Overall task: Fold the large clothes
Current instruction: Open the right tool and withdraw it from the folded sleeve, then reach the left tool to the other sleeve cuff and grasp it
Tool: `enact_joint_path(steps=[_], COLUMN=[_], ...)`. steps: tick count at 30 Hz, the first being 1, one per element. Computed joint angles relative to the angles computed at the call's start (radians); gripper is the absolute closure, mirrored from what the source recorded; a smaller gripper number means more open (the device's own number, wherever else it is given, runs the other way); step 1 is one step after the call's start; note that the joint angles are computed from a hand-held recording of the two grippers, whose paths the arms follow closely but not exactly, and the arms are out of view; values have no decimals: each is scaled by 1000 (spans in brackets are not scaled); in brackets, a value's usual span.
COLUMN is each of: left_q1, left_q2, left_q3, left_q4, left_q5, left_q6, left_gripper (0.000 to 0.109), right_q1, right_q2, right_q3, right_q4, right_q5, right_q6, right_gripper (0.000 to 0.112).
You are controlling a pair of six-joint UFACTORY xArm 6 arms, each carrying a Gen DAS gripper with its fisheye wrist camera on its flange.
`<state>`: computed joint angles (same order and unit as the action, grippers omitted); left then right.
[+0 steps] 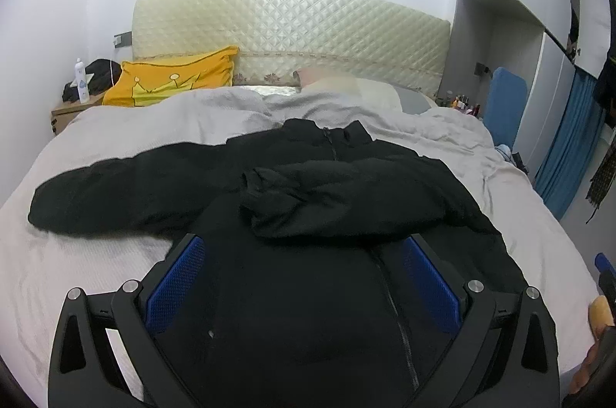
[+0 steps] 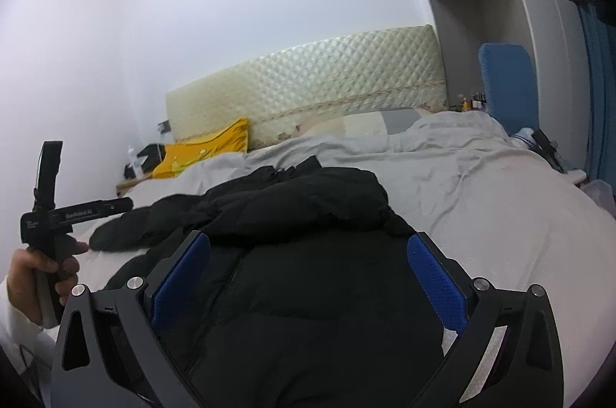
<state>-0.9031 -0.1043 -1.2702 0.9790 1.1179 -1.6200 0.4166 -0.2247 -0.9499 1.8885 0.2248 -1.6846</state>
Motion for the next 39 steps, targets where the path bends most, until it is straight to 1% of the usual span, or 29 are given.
enact_joint_path(steps=[5, 9, 15, 20, 22, 23, 26, 28, 30, 31, 32, 34, 35, 36, 38, 39], left_q1=[84, 180, 361, 545, 622, 678, 797, 899, 974, 1020, 1048, 1119, 1154, 1172, 1200, 1200], left_q2=[-72, -164, -333, -475, -522, -553, -626, -667, -695, -709, -716, -709, -697, -691, -640, -611], left_q3=[28, 75, 198, 360, 430, 481, 604, 702, 782, 832, 866, 943, 984, 1011, 1067, 1080], left_q4=[-56, -101, -160, -237, -284, -322, -397, -483, -554, -595, -624, -725, -797, -838, -998, -1077], left_q5=[-22, -28, -55, -146, -206, -256, -365, -463, -539, -595, -635, -753, -821, -863, -1002, -1051], left_q6=[76, 147, 208, 258, 282, 298, 324, 365, 395, 410, 418, 466, 506, 527, 633, 695], left_gripper=[6, 6, 6, 6, 6, 6, 6, 6, 6, 6, 6, 6, 6, 6, 6, 6], right_q1=[5, 23, 29, 44, 51, 56, 73, 82, 90, 95, 99, 106, 109, 113, 121, 125], right_q2=[11, 30, 50, 74, 81, 86, 106, 117, 130, 135, 138, 152, 160, 170, 194, 205], right_q3=[-4, -18, -37, -60, -67, -71, -88, -95, -104, -106, -105, -107, -109, -113, -122, -126], right_q4=[29, 59, 126, 156, 153, 157, 146, 125, 105, 91, 76, 14, -12, -40, -100, -133], right_q5=[-18, -41, -51, -78, -88, -96, -125, -140, -151, -157, -159, -160, -160, -163, -174, -180], right_q6=[-30, -69, -135, -164, -162, -168, -159, -131, -108, -92, -76, -8, 23, 57, 128, 166], right_gripper=[9, 9, 9, 9, 9, 9, 9, 9, 9, 9, 9, 9, 9, 9, 9, 9])
